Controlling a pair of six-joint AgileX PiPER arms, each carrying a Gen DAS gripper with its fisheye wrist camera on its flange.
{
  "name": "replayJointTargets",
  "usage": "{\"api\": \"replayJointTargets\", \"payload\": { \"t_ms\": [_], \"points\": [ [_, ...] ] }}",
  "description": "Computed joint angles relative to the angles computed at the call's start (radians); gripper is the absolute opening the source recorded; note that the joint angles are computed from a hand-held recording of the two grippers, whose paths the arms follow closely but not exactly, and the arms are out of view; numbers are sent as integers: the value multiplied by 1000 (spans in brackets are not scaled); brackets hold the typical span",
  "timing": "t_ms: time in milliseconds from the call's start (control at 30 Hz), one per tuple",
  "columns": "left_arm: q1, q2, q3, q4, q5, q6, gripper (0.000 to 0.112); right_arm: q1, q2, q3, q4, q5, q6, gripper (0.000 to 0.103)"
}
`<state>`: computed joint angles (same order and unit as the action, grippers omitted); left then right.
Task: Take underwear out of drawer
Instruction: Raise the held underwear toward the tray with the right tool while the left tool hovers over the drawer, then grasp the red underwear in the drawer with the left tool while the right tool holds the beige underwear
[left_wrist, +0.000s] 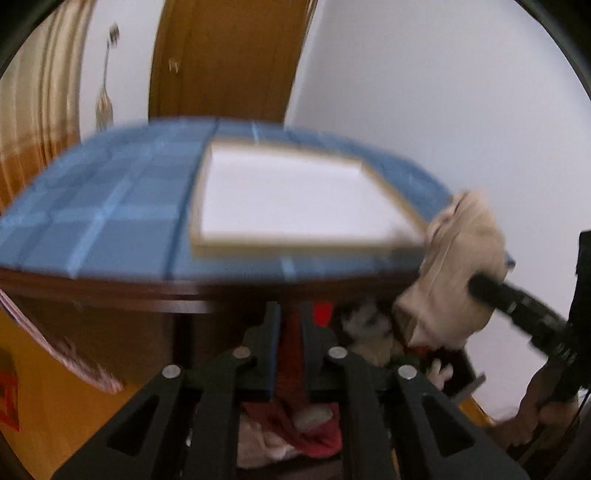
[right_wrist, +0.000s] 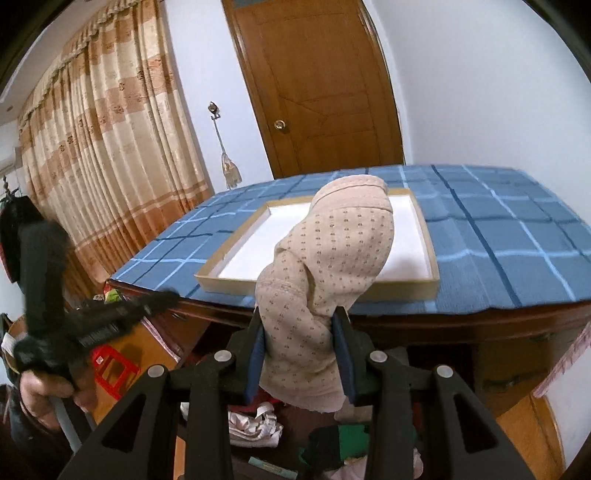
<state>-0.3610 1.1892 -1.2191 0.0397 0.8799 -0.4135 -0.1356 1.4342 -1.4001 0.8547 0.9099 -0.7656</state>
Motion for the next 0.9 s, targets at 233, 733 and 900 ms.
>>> {"api": "replayJointTargets", "payload": {
  "t_ms": [233,733,900],
  "points": [
    [88,51,38,-171,98,115,57,-47,9,55,6,20,-15,37],
    [-68,240,-65,-79,258,-24,63,-94,37,83,82,48,-52,37],
    [-68,186,-7,-43,192,-2,34,-90,37,83,71,55,-42,37]
  ]
}}
